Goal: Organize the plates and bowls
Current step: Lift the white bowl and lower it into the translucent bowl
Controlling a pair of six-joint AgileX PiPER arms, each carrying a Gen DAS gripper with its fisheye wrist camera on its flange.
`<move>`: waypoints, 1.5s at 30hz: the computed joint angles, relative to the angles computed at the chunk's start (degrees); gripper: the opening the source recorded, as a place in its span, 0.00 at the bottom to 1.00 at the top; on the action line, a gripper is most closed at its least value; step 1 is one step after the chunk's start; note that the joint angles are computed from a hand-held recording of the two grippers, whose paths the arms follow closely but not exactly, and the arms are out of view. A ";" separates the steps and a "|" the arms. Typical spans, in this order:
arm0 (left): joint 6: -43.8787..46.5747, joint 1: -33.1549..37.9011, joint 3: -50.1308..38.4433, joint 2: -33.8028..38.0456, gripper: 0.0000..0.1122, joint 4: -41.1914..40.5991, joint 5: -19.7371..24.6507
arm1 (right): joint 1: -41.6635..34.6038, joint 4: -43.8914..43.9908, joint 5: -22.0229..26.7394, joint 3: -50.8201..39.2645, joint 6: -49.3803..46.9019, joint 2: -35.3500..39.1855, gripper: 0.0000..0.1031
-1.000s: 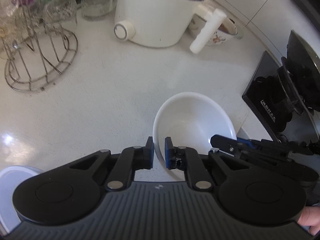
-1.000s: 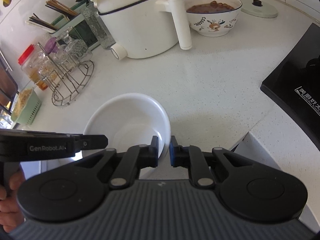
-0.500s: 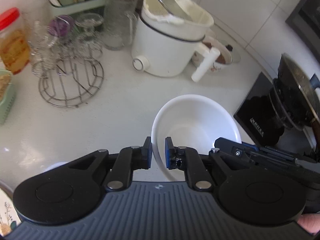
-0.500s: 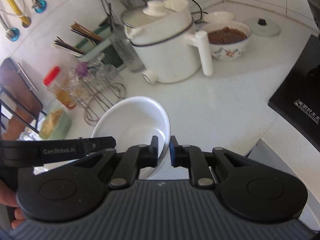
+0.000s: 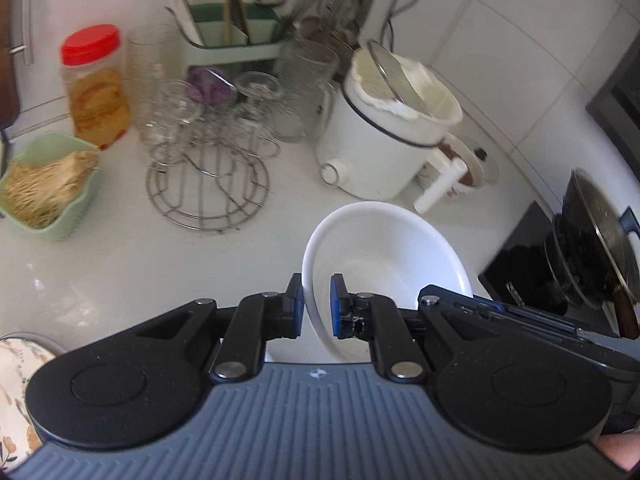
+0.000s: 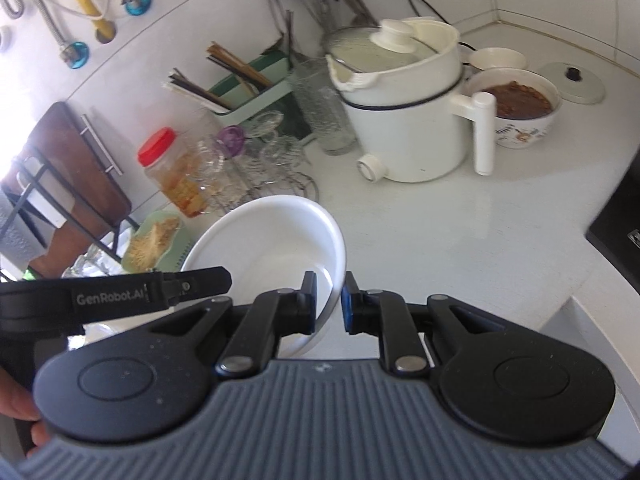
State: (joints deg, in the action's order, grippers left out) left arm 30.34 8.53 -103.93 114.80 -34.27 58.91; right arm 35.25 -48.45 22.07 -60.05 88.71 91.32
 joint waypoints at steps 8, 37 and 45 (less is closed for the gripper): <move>1.46 5.95 6.49 -3.98 0.12 -3.05 -3.58 | 1.78 8.11 -1.50 -6.05 -12.48 3.65 0.16; -8.10 12.05 14.47 0.48 0.12 5.01 -5.88 | 5.32 33.10 3.79 -20.63 -47.63 21.53 0.17; -8.89 11.66 15.23 0.12 0.31 7.15 -6.45 | 5.06 33.39 5.26 -22.67 -51.48 22.54 0.22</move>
